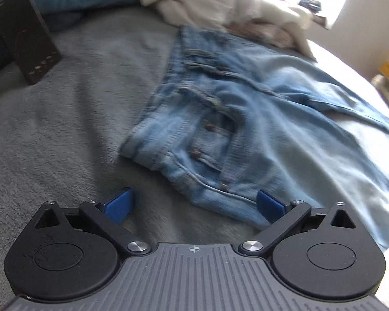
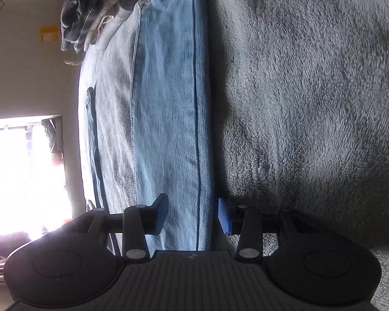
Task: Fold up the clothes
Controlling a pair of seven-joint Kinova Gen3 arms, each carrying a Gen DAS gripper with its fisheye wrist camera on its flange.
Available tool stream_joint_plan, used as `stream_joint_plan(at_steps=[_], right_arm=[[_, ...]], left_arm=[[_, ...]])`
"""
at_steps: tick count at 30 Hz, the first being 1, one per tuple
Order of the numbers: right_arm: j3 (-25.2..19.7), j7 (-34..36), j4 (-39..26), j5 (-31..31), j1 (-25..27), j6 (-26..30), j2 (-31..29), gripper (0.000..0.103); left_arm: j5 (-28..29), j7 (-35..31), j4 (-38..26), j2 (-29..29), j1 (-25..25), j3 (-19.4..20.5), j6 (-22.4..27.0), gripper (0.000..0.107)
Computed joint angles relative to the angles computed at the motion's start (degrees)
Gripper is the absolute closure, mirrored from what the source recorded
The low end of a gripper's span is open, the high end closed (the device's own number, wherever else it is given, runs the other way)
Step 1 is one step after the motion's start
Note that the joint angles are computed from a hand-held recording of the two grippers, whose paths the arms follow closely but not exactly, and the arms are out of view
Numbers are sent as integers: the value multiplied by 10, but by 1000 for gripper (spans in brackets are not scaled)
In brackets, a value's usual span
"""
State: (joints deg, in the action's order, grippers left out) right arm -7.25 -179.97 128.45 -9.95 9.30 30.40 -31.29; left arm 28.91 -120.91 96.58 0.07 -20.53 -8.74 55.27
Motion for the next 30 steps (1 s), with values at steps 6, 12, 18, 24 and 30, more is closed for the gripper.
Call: stream_joint_plan(at_steps=[6,12,18,24,30], right_arm=[[-36,-41,25,7,47,-48,-2,61],[-50,-19,17,37,35,-70,20,82],[-76,-19,12,65,61,-79,29,100],[-63,-5,-8,70,50,-65,34,98],[-64,-56,43,16,58,-85,-14,65]], left_arm=[[39,16,27,2,-3,-1,-53,13],[47,37,38,-2,-7,-5,-89,50],[73,11,35,3,-17,-13,-88,78],[89,18,14,19,-32,-14,-40,75],[136,-35,-15,49,-78,-1,65,46]])
